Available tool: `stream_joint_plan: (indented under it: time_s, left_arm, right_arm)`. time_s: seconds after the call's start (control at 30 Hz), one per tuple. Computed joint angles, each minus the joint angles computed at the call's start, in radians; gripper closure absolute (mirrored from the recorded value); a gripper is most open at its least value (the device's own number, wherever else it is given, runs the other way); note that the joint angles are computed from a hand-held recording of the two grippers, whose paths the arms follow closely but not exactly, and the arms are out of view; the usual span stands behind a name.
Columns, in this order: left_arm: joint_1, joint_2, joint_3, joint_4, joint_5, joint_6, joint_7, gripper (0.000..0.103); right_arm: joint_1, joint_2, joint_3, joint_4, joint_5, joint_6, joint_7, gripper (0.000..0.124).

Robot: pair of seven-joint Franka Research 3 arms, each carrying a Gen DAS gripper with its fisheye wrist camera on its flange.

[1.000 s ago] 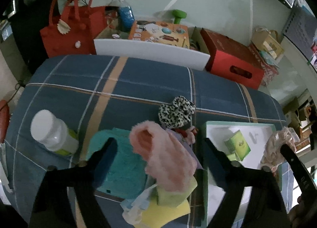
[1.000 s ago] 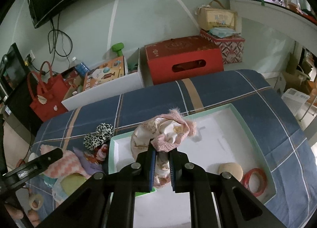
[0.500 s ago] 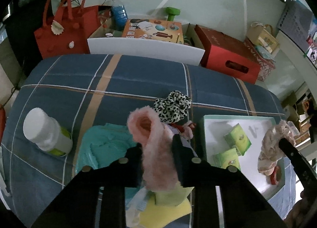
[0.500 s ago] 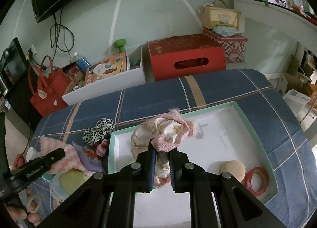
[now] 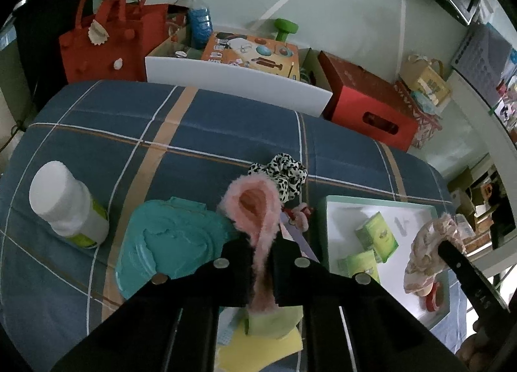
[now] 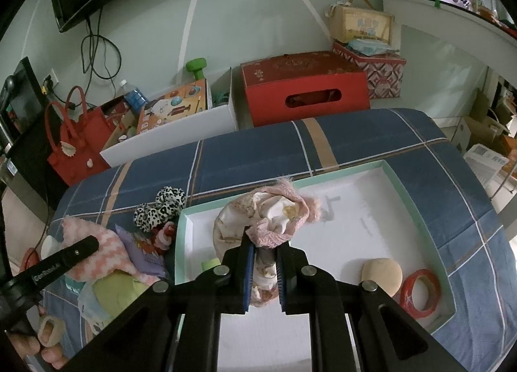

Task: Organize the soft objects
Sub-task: 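Grasp the pink-and-white fuzzy towel with the left tool while the right tool holds the cloth over the tray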

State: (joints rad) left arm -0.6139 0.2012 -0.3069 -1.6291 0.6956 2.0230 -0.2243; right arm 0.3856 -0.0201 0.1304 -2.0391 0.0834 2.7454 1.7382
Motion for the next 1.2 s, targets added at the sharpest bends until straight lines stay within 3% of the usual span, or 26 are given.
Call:
stream_joint_plan:
  time_s: [0.77, 1.2]
  left_arm:
    - [0.0, -0.079, -0.025, -0.061, 0.107, 0.006, -0.099, 0.094]
    - [-0.03, -0.104, -0.054, -0.022, 0.233, -0.08, -0.13, 0.094]
  right_arm:
    - [-0.002, -0.009, 0.0, -0.013, -0.018, 0.015, 0.008, 0.111]
    - [-0.01, -0.041, 0.007, -0.037, -0.047, 0.033, 0.035, 0.111]
